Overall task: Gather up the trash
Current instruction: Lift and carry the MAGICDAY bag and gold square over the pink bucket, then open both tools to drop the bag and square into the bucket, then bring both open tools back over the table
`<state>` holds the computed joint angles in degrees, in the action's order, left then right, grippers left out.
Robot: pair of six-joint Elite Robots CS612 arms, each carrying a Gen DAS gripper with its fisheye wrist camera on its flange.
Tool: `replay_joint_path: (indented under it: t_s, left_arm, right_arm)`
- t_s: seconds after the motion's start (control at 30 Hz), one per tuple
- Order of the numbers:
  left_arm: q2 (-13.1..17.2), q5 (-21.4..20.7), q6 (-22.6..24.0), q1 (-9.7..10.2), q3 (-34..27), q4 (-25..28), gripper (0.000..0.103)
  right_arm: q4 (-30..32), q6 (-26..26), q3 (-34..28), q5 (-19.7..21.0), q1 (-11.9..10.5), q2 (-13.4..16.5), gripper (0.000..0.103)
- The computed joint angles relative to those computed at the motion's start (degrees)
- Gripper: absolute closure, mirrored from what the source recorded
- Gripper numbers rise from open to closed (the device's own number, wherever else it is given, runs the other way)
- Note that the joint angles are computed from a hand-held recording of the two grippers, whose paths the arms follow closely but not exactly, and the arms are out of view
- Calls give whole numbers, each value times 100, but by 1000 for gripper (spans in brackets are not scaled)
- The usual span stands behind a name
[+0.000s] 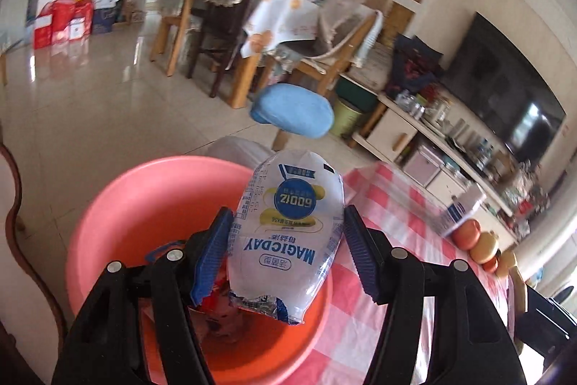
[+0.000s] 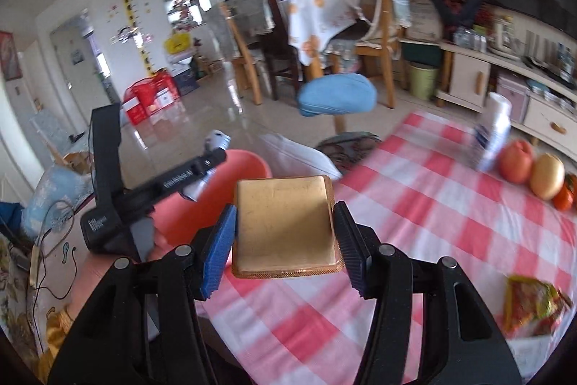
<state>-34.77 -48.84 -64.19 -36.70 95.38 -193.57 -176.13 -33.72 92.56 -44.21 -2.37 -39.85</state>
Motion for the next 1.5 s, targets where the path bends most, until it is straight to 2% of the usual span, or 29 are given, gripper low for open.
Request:
replay_joint_path:
  t_s: [0.17, 0.37, 0.4, 0.43, 0.53, 0.7, 0.8, 0.93, 1.07, 1.2, 1.33, 1.5]
  left_arm:
    - [2, -286, -674, 183, 231, -255, 40]
    - [6, -466, -1325, 322, 340, -29, 39]
    - [4, -514, -1430, 343, 332, 83, 39]
    - [1, -586, -1518, 367, 319, 214, 38]
    - [19, -660, -1434, 387, 267, 293, 35]
    - [47, -567, -1393, 364, 225, 312, 27]
    - [88, -266, -1197, 290, 167, 210, 19]
    - [217, 158, -874, 159, 92, -370, 10]
    - [433, 373, 7, 54, -155, -1138, 7]
    - [560, 260, 644, 13, -349, -1577, 7]
    - [571, 19, 879, -12, -466, -1519, 7]
    - [638, 122, 1540, -136, -657, -1684, 7]
  right_arm:
    - [368, -118, -347, -2, 334, 116, 47]
    - [842, -55, -773, -119, 637, 307, 45]
    - [900, -41, -815, -168, 667, 335, 44]
    - [965, 41, -870, -164, 690, 371, 35]
    - [822, 402, -880, 49, 639, 440, 22]
    - [332, 870, -711, 211, 459, 448, 14]
    - [-140, 1167, -547, 134, 338, 433, 9]
    - [-405, 1266, -367, -34, 208, 393, 8]
    - [-617, 1155, -193, -255, 101, 362, 7]
    - [-832, 1074, -14, -392, -17, 325, 7]
    - [-1084, 1037, 161, -535, -132, 290, 5]
    - [-1398, 1189, 335, -584, -295, 257, 4]
